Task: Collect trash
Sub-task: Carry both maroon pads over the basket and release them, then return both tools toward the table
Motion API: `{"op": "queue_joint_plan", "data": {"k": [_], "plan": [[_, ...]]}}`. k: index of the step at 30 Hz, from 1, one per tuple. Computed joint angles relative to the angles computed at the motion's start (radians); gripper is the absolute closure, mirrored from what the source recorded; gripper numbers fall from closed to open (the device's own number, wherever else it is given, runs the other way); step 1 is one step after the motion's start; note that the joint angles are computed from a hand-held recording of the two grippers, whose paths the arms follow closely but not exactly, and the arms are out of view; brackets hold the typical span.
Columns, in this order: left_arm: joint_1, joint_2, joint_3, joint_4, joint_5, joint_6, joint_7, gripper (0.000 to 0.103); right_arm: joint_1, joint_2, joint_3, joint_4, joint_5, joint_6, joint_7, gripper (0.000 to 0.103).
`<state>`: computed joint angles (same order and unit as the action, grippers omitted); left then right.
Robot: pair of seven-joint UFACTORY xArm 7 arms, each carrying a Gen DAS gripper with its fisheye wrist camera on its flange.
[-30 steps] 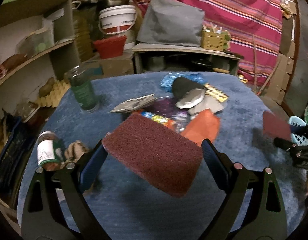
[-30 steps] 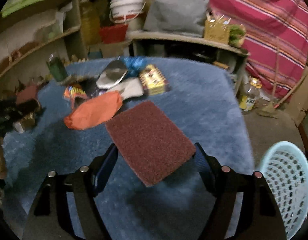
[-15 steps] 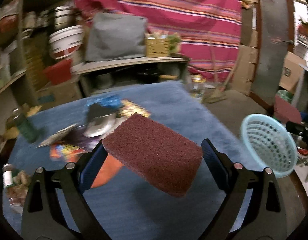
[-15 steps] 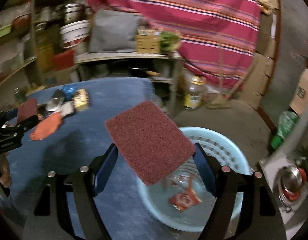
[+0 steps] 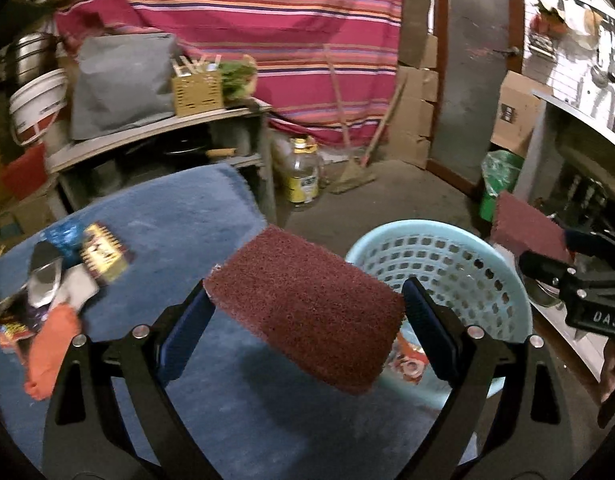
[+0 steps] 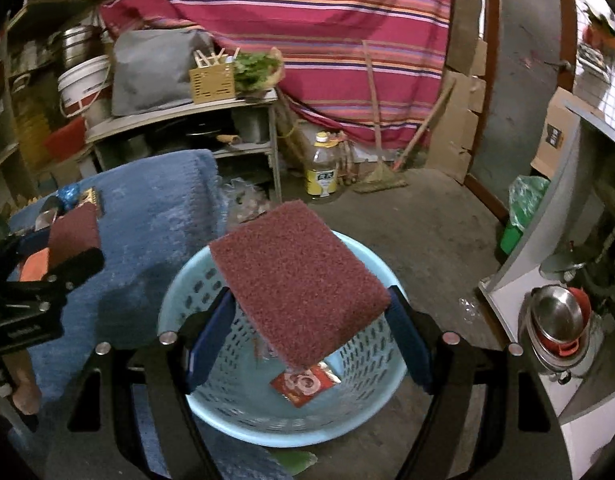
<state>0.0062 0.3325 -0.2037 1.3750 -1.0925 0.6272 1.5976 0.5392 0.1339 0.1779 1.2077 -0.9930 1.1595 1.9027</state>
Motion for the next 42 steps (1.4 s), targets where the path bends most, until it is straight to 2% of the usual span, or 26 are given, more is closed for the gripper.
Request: {"op": "queue_joint_plan", "data": {"k": [8, 15, 19, 24, 34, 42], "plan": [[-0.057, 0.002, -0.035, -0.014, -0.007, -0.042, 0.006, 0.012, -0.032, -0.075, 0.013, -0.106, 0.011, -0.021, 0.065, 0.028], [-0.076, 0.019, -0.042, 0.008, 0.018, -0.037, -0.019, 0.011, -0.063, -0.093, 0.021, -0.142, 0.007, -0.056, 0.094, 0.028], [-0.079, 0.031, -0.043, 0.032, 0.041, -0.021, -0.063, 0.007, -0.073, -0.084, 0.021, -0.141, 0.006, -0.070, 0.093, 0.028], [-0.072, 0.041, -0.045, 0.056, 0.063, 0.001, -0.095, 0.006, -0.076, -0.077, 0.018, -0.143, 0.010, -0.083, 0.090, 0.028], [-0.033, 0.040, -0.037, 0.066, 0.020, -0.040, -0.045, 0.006, -0.065, -0.028, 0.005, -0.102, 0.009, -0.091, 0.083, 0.028], [0.034, 0.092, -0.013, 0.140, 0.057, -0.048, -0.100, 0.006, -0.045, 0.043, -0.026, -0.022, -0.011, -0.111, 0.059, 0.027]]}}
